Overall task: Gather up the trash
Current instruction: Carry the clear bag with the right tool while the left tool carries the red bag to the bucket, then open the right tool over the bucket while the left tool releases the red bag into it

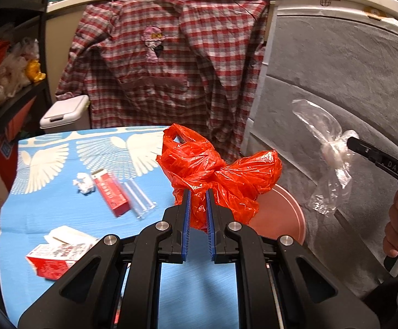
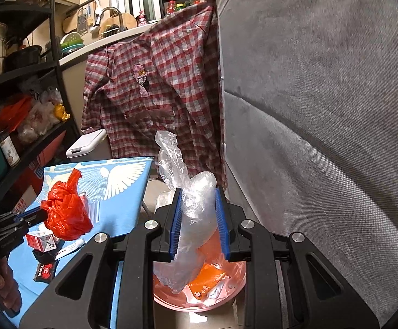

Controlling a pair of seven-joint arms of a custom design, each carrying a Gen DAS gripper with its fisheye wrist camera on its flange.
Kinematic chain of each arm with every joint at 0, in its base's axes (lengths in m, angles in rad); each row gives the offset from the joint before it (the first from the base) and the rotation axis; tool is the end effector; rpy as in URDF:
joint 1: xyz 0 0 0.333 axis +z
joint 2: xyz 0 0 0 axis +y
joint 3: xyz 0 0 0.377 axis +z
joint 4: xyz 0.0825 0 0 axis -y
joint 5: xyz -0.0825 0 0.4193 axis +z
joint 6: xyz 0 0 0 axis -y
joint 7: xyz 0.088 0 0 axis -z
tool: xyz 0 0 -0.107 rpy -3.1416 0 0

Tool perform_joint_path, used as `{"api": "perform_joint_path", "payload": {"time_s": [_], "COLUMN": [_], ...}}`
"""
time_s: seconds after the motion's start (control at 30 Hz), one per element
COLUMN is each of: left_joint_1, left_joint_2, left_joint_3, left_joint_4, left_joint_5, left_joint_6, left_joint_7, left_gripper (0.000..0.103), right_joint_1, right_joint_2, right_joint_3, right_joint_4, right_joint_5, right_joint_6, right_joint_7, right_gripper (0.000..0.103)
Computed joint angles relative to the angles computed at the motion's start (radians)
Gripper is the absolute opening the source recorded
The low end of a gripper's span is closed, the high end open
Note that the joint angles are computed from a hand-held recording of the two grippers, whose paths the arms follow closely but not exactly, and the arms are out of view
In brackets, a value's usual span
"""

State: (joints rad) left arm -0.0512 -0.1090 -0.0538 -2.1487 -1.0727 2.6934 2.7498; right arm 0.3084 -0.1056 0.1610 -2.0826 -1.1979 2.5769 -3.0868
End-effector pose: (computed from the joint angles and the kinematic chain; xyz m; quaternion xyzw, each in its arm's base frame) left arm 0.5792 -0.0331 0.5542 -0.4771 0.7546 -0.4123 0.1812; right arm 0.5166 0.2839 0.5770 -0.5217 0.6932 -0.3584 0.3448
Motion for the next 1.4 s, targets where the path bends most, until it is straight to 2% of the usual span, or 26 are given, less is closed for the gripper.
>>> {"api": "perform_joint_path", "payload": {"time_s": [0.77,0.83,0.9,0.93,1.17,1.4], "left_joint_1": [-0.034,-0.032,-0.028,-0.028,-0.01,0.023], "left_joint_2": [0.089,0.096,0.099,0.099,0.076,0.038], "left_joint_3": [-0.075,-0.077,-0.079,-0.081,-0.064,-0.022], "left_joint_4": [0.045,0.055,0.06,0.061,0.056,0.05], "left_joint_5": [0.073,0.089,0.086,0.086,0.061,0.042], "left_joint_6": [-0.024,-0.057,-0.082,-0.081,-0.103,-0.116], "left_joint_7": [-0.07,-0.084,-0.088,-0.091,-0.061,-0.03], "left_gripper": [0.011,0.014,0.02,0.021,0.021,0.021], "right_joint_1": [0.009,0.011,0.012,0.013,0.017,0.03], "right_joint_2": [0.059,0.064,0.069,0.069,0.066,0.061], "right_joint_3": [-0.034,-0.035,-0.038,-0.038,-0.038,-0.023], "right_joint_4": [0.027,0.031,0.033,0.034,0.032,0.04], "right_joint_5": [0.063,0.077,0.093,0.091,0.056,-0.011], "right_joint_6": [0.014,0.011,0.013,0.011,0.019,0.008], "right_joint_7": [-0.04,-0.055,-0.069,-0.068,-0.041,0.015], "right_gripper": [0.025,0.028,0.043,0.044,0.045,0.045]}}
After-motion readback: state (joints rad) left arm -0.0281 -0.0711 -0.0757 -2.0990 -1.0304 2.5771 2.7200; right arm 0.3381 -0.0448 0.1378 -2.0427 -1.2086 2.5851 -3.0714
